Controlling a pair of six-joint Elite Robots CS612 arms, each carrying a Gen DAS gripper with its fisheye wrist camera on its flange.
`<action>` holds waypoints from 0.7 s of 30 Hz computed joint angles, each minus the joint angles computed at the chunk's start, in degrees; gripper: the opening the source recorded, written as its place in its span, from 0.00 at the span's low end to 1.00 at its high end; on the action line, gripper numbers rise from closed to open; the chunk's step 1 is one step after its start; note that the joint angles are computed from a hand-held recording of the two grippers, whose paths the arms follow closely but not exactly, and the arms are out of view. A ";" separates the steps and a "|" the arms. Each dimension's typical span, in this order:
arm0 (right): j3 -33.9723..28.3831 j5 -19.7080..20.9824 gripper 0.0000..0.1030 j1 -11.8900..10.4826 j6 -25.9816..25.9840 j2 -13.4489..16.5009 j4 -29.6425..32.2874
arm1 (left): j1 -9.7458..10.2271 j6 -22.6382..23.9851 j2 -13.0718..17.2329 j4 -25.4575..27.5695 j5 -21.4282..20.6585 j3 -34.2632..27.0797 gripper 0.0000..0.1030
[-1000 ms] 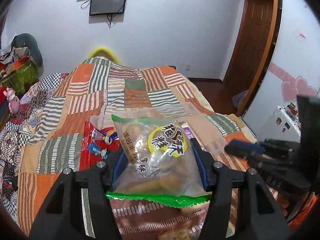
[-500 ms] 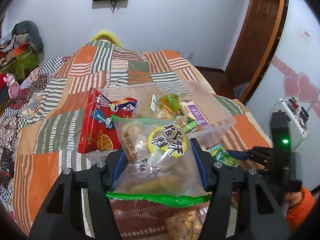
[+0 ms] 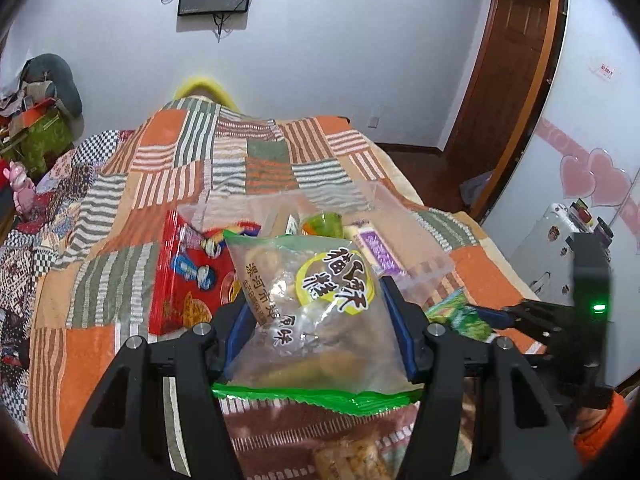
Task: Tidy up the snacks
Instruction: 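Carry the cracker pack and pea bag over the box and release them inside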
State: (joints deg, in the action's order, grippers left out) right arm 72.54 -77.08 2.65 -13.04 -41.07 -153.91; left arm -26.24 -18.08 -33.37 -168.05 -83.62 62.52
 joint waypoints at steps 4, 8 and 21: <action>0.04 1.94 0.40 -0.42 1.29 -0.92 -3.47 | 0.00 -0.49 0.78 0.08 0.76 -2.11 0.57; -1.16 2.82 0.40 -0.33 2.57 -0.74 -6.43 | -0.15 0.32 1.97 0.85 1.98 -5.04 0.57; -10.30 0.47 0.40 0.88 3.36 4.04 -4.46 | 0.04 0.63 7.13 6.73 2.10 -15.87 0.57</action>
